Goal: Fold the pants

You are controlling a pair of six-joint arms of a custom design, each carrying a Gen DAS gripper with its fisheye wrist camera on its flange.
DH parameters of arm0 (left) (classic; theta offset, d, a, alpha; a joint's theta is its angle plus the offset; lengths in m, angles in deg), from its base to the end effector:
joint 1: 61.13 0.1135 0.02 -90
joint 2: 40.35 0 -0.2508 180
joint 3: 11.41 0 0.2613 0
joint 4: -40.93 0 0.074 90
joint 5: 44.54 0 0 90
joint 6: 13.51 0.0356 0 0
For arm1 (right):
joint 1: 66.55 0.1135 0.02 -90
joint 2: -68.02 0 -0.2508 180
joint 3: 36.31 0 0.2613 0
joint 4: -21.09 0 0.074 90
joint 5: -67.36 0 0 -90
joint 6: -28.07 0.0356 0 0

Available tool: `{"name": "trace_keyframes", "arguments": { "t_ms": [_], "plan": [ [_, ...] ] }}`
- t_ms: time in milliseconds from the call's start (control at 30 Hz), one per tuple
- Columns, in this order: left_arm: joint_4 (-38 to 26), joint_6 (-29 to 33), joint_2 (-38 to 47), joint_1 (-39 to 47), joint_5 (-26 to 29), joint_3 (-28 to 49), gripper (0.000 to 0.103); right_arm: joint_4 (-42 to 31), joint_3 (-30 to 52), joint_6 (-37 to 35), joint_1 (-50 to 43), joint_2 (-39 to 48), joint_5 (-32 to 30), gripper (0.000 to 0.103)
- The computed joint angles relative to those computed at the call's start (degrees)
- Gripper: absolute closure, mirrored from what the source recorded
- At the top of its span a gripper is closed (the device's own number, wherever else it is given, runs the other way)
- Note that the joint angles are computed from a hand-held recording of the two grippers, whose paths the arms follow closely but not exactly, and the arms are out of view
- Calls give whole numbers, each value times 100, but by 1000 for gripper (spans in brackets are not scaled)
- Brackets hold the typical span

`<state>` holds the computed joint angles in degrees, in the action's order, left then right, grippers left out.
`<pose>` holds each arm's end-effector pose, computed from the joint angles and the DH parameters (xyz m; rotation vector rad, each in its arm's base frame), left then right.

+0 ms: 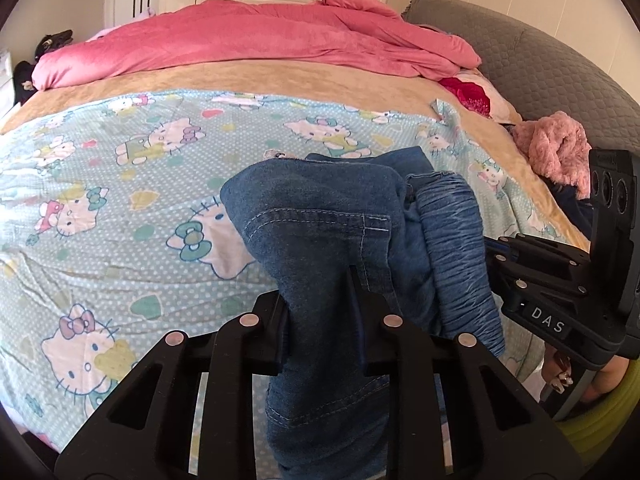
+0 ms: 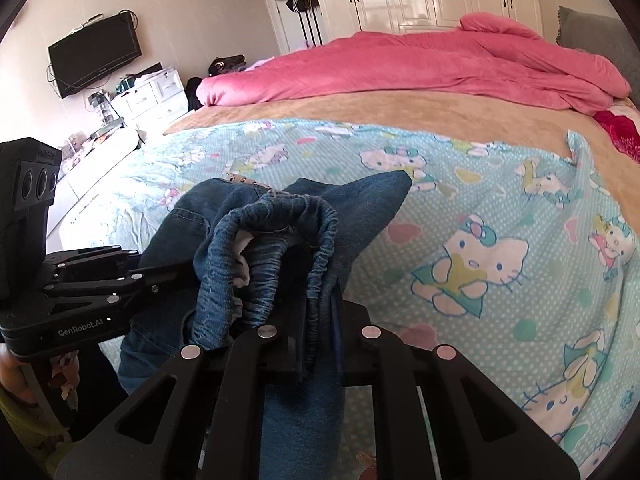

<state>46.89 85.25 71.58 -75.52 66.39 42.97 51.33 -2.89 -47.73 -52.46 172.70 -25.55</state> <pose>0.3073 -0.0920 0.0416 0.6453 2.3658 -0.4933 0.2422 0.0627 0.0368 -0.0245 2.3055 0.3134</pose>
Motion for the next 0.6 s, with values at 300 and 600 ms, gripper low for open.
{"name": "trace_keyframes", "arguments": {
  "t_ms": [300, 600],
  "plan": [
    [-303, -60, -12, -38, -120, 532, 87, -323, 478, -198, -131, -46, -7, 93],
    [-520, -83, 348, -57, -291, 1245, 87, -694, 1241, -356, -296, 246, 6, 93]
  ]
}}
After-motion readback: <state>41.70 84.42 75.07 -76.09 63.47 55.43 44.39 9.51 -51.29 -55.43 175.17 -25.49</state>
